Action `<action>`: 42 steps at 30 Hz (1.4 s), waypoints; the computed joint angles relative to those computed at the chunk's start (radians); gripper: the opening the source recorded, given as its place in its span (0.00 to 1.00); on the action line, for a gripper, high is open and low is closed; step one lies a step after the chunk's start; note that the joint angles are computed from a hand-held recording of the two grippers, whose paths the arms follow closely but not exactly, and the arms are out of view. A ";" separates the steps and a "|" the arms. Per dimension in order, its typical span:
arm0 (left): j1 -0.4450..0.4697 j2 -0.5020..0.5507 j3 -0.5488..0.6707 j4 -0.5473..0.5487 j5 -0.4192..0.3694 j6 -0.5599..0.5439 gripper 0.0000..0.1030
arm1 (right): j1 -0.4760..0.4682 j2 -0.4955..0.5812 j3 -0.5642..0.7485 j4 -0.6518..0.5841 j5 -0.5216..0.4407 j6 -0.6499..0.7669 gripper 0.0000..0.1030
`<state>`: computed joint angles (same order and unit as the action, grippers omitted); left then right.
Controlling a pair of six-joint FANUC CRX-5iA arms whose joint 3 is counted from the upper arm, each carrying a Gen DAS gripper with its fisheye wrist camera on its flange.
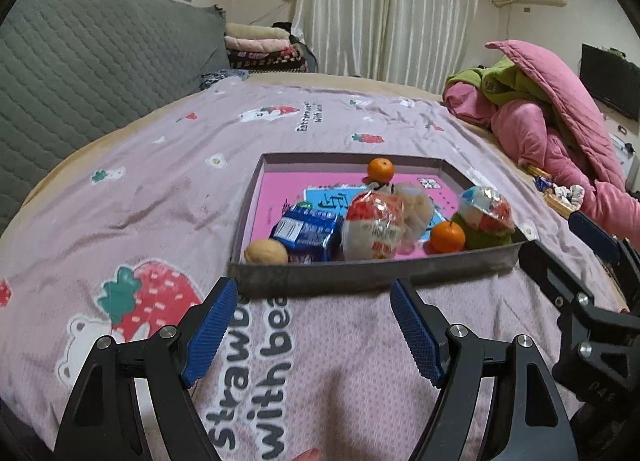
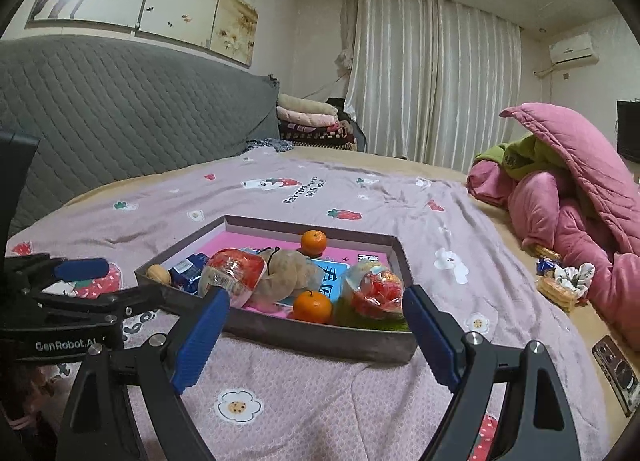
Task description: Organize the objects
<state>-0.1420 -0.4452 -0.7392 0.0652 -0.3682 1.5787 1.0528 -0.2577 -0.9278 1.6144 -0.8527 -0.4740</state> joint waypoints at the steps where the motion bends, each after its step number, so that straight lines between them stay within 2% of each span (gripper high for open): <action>1: 0.001 -0.005 -0.002 -0.005 -0.006 0.008 0.78 | 0.005 -0.001 -0.002 -0.001 -0.004 -0.004 0.85; 8: -0.002 -0.036 -0.027 -0.030 -0.012 0.042 0.78 | 0.070 0.003 -0.010 -0.057 -0.073 -0.005 0.85; 13: -0.042 -0.039 0.000 -0.164 -0.049 0.168 0.78 | 0.113 -0.001 -0.017 -0.119 -0.095 0.004 0.85; 15: -0.041 -0.037 -0.005 -0.146 -0.054 0.150 0.78 | 0.127 -0.005 -0.022 -0.139 -0.097 0.003 0.85; 20: -0.059 -0.026 0.005 -0.179 -0.084 0.183 0.78 | 0.151 -0.003 -0.021 -0.196 -0.080 0.022 0.85; 30: -0.072 -0.040 -0.016 -0.184 -0.091 0.183 0.78 | 0.200 0.000 -0.027 -0.248 -0.098 0.018 0.85; 34: -0.083 -0.035 -0.012 -0.217 -0.099 0.213 0.78 | 0.210 0.005 -0.025 -0.283 -0.092 0.016 0.85; 42: -0.066 -0.040 -0.040 -0.170 -0.095 0.159 0.78 | 0.230 0.000 -0.035 -0.332 -0.094 0.007 0.85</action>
<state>-0.2082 -0.4848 -0.7789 -0.1050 -0.4633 1.7380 1.2832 -0.2574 -0.9627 1.2827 -0.9463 -0.4670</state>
